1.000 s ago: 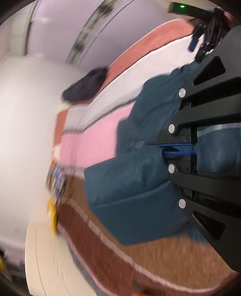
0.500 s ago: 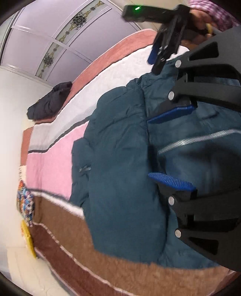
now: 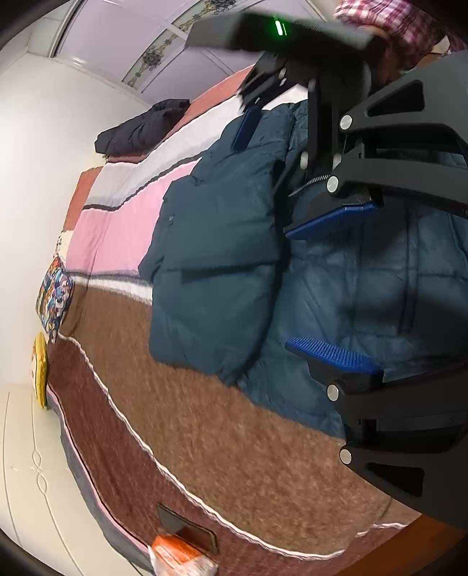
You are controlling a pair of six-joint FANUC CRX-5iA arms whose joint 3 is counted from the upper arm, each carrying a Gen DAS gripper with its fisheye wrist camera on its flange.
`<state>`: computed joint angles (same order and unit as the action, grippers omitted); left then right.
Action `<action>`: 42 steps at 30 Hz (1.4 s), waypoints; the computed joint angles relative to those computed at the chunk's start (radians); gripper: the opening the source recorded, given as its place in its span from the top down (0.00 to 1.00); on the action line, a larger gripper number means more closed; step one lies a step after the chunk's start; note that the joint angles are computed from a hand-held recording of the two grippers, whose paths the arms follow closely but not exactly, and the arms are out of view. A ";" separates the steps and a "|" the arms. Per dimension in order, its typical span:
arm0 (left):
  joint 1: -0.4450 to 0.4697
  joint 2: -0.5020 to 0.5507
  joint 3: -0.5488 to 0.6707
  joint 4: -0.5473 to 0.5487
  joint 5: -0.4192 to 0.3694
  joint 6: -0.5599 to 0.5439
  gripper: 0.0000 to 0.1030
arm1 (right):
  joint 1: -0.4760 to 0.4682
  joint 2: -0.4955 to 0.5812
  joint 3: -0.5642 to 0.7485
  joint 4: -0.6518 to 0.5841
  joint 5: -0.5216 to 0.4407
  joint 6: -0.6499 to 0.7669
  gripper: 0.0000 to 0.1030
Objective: Fold large clothes
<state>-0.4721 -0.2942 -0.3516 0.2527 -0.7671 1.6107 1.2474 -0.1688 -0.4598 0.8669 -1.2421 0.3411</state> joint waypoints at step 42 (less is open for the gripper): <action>-0.159 0.411 0.308 0.422 -0.090 -0.284 0.92 | 0.199 -0.454 -0.273 -0.100 -0.203 -0.591 0.53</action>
